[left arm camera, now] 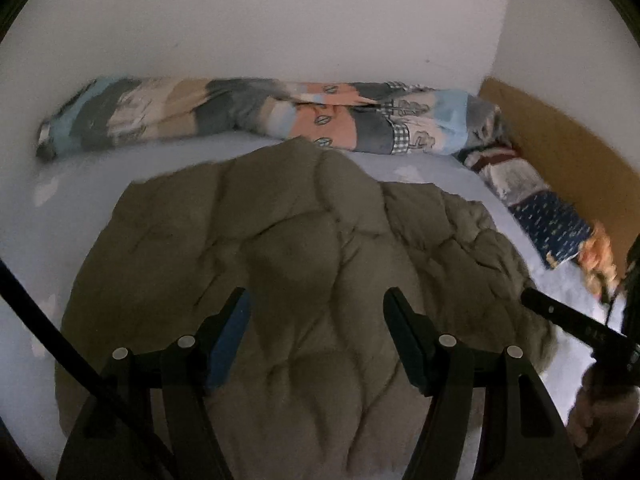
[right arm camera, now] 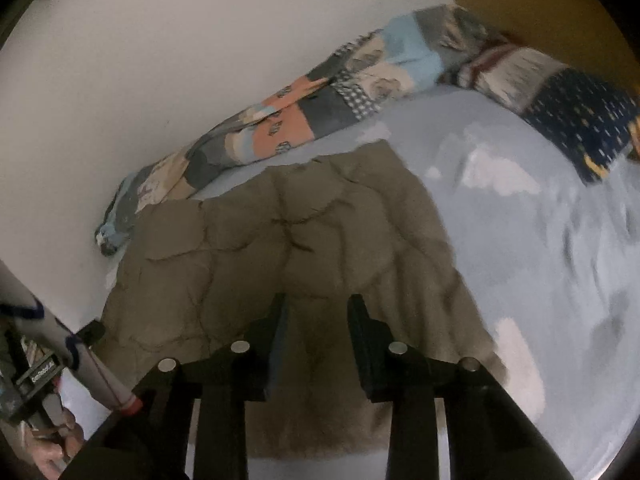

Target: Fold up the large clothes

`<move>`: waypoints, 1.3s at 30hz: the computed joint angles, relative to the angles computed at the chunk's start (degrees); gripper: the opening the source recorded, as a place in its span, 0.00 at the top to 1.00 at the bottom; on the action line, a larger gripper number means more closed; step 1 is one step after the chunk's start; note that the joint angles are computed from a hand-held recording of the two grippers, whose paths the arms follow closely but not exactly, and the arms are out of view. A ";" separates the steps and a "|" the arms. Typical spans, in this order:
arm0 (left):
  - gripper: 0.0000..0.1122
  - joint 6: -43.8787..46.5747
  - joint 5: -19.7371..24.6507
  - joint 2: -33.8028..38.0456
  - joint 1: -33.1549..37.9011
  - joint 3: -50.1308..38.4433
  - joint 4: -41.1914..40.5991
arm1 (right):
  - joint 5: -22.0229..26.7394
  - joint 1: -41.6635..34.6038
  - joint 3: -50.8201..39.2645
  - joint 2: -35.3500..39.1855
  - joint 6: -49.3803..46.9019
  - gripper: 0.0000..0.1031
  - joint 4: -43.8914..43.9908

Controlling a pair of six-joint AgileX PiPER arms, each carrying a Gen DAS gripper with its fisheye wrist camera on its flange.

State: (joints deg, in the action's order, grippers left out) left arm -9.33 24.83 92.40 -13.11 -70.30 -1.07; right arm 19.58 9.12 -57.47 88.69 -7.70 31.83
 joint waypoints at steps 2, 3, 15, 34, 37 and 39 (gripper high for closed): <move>0.40 -3.66 2.76 5.81 -1.25 -6.60 4.09 | -0.14 1.93 -2.47 2.46 4.23 0.69 -5.55; 0.40 -5.39 4.51 8.22 -1.45 -9.30 5.31 | -0.28 2.84 -3.53 4.04 5.97 0.70 -7.81; 0.25 -9.92 16.53 21.89 -1.35 -23.91 9.91 | 5.18 5.12 -15.49 17.84 21.19 0.71 -25.79; 0.25 -12.17 12.54 8.33 -1.29 -7.49 18.87 | 3.82 11.01 -14.57 13.97 28.03 0.71 -32.56; 0.24 -8.82 14.08 10.50 0.33 -9.56 13.81 | 6.71 12.11 -17.59 17.35 30.52 0.70 -34.77; 0.24 -9.73 14.85 11.05 -0.14 -10.38 15.03 | 7.68 12.36 -18.64 18.59 31.16 0.70 -35.52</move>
